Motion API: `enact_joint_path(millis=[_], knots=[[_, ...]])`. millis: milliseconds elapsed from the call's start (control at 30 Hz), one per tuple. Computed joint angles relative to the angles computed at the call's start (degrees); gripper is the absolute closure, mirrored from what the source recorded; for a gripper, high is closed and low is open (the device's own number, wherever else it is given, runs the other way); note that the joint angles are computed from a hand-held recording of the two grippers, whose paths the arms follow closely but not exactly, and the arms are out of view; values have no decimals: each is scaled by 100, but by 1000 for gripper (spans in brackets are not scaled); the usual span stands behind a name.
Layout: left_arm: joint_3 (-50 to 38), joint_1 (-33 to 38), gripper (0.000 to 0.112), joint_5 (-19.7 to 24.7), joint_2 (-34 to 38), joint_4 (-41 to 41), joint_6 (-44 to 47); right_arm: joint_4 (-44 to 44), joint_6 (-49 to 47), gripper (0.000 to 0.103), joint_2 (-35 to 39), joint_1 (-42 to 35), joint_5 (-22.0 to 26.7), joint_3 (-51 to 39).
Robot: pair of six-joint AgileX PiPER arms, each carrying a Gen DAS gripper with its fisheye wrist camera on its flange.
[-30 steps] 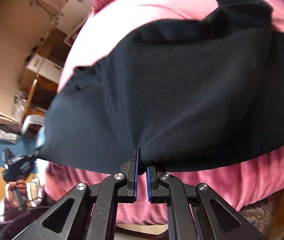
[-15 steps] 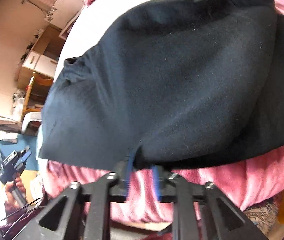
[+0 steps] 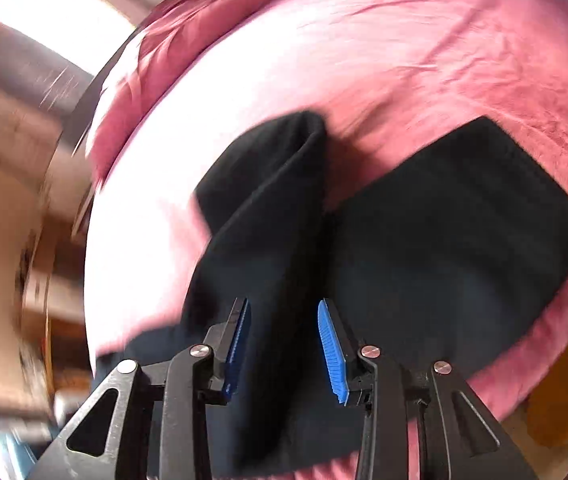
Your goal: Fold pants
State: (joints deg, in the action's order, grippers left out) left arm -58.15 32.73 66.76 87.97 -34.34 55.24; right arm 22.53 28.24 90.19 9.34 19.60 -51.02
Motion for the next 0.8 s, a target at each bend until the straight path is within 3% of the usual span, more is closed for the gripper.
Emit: enact_joint_path(millis=[67, 133, 200, 233, 267, 300, 333, 433, 533, 567, 633, 667, 733, 800], knots=[[47, -211, 86, -81, 48, 119, -85, -31, 128, 66, 375, -197, -41, -340], [158, -268, 86, -165, 79, 242, -135, 598, -239, 64, 776, -398, -50, -712], [202, -320, 86, -224, 148, 295, -195, 529, -43, 47, 1213, -469, 46, -1195], [202, -368, 86, -273, 207, 286, -244, 187, 268, 47, 1404, -486, 247, -1479], [194, -447, 86, -312, 241, 273, -328, -171, 630, 53, 1599, -452, 472, -1779], [193, -442, 86, -302, 260, 263, -343, -410, 819, 76, 1751, -363, 588, -2055], [192, -484, 86, -313, 266, 254, -392, -877, 1075, 81, 1845, -245, 826, -2364], [145, -427, 86, -251, 327, 246, -370, -2596, 2199, 86, 1923, 357, 1582, -3181], [20, -307, 86, -117, 444, 212, -323, -3696, 2530, 80, 2257, 1077, 2853, -4423], [-48, -268, 86, -63, 509, 193, -316, -3616, 2266, 77, 2398, 1242, 2962, -4782], [-179, -161, 86, 38, 643, 160, -286, -2768, 1245, 65, 2740, 1473, 2666, -5340], [-219, -96, 86, 91, 683, 143, -270, -2195, 739, 51, 2955, 1540, 2604, -5643], [-324, 50, 86, 181, 807, 122, -197, -1059, -283, 46, 3488, 1667, 2656, -6387], [-390, 145, 86, 253, 857, 114, -170, -357, -787, 43, 4233, 1823, 3105, -7428]])
